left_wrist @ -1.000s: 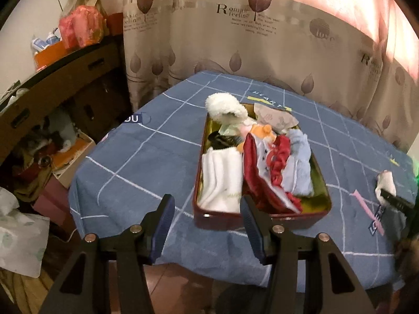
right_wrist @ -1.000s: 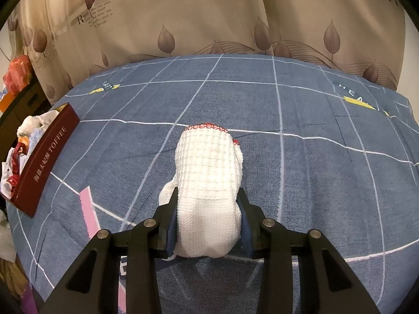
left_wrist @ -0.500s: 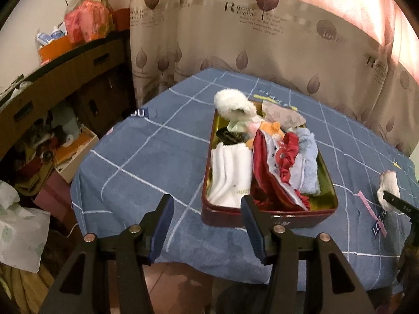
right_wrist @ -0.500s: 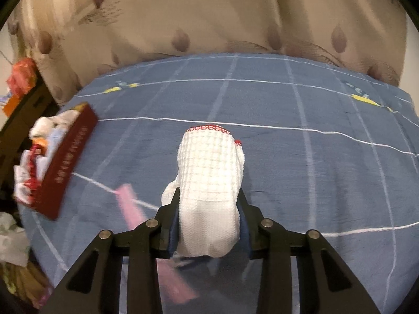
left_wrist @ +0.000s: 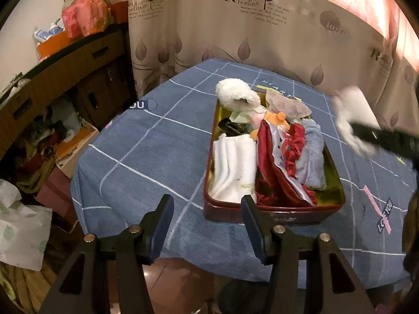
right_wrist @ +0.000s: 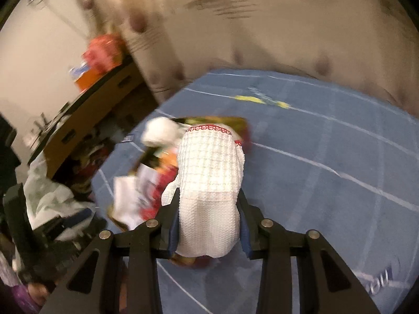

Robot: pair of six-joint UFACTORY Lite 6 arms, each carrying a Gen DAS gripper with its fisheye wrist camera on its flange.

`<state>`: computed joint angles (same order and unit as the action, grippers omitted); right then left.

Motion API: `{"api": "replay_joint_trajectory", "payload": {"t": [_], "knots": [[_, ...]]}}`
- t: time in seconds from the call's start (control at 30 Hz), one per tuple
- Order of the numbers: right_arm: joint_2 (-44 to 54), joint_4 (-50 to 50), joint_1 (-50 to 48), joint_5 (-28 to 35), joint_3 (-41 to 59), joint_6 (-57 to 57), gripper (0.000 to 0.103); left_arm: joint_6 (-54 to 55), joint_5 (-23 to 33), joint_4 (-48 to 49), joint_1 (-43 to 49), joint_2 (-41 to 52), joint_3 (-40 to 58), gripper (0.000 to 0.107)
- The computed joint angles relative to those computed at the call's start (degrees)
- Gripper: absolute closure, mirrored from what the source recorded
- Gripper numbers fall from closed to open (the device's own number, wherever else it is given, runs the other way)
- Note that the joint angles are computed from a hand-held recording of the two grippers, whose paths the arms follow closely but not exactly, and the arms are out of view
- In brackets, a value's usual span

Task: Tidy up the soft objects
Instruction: 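Carry the white sock over the tray and release it with the right gripper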

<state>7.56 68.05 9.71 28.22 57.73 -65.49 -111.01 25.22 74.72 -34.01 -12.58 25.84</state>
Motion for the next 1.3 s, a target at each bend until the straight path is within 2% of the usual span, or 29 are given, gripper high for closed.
{"api": "replay_joint_trajectory", "payload": {"t": [0.1, 0.27, 0.43, 0.6, 0.97, 1.13, 1.2, 1.3], "knots": [[5.69, -3.94, 4.92, -2.21, 7.35, 4.98, 0.068, -0.24, 0.96, 0.45, 0.42, -0.16, -0.04, 0.053], [16.65, -9.54, 8.19, -0.84, 19.92, 13.25, 0.068, -1.38, 1.23, 1.62, 1.75, -2.43, -1.26, 0.053], [23.07, -12.80, 9.69, -0.38, 26.44, 17.97, 0.068, -1.56, 3.45, 2.07, -0.09, -1.43, -0.43, 0.052], [26.64, -12.72, 9.91, 0.31, 29.77, 19.08, 0.068, -0.66, 3.87, 1.80, -0.98, -0.18, 0.47, 0.052], [31.54, -14.61, 8.56, 0.86, 36.96, 25.61, 0.067, 0.94, -0.98, 0.74, 3.19, 0.27, 0.21, 0.052], [31.74, -18.08, 7.61, 1.63, 37.28, 28.97, 0.067, 1.87, -1.71, 0.29, 3.89, 0.52, 0.24, 0.052], [31.33, -15.30, 7.01, 2.66, 35.71, 26.82, 0.067, 2.12, -1.90, 0.10, 4.01, 0.90, 0.48, 0.052], [29.31, -17.67, 7.71, -0.39, 32.63, 28.25, 0.067, 2.33, -2.06, -0.14, 4.06, 1.22, 0.64, 0.052]]}}
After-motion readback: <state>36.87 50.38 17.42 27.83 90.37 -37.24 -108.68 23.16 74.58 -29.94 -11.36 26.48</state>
